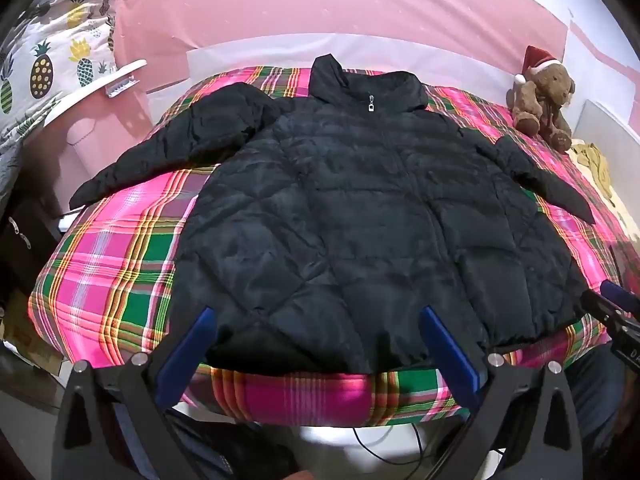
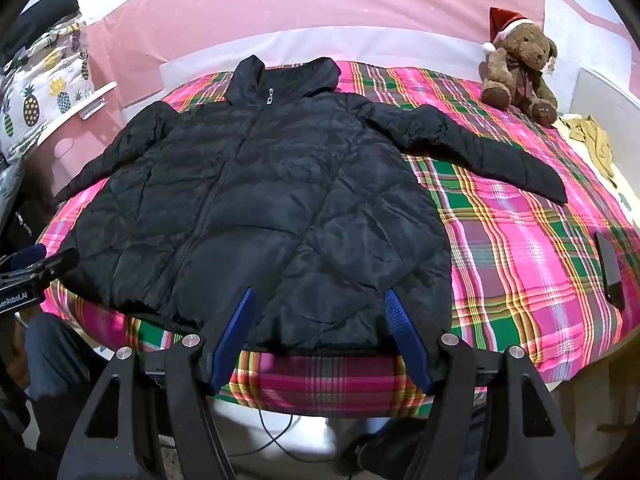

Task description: Fold large clothes

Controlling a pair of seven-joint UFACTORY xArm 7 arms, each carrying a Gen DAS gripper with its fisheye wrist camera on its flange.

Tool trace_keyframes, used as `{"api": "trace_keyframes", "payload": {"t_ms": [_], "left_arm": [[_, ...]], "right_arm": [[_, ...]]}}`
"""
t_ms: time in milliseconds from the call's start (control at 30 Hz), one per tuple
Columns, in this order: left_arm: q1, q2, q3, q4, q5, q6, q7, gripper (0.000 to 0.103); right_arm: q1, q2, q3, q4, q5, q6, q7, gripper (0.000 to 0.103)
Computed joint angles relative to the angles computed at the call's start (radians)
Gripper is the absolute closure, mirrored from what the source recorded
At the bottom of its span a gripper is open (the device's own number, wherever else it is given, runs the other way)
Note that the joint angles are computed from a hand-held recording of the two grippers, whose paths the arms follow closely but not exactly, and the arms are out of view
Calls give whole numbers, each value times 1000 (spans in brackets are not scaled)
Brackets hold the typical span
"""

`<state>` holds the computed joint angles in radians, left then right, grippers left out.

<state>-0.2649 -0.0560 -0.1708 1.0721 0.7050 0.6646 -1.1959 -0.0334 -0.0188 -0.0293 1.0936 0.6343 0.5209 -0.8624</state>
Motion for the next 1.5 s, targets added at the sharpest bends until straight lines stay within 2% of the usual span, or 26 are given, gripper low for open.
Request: {"api": "trace_keyframes", "payload": {"t_ms": [1500], "left_arm": [[-7, 8, 2, -3, -37, -7, 18, 1]], "right_arm": [[-4, 5, 2, 5, -9, 8, 8, 36]]}}
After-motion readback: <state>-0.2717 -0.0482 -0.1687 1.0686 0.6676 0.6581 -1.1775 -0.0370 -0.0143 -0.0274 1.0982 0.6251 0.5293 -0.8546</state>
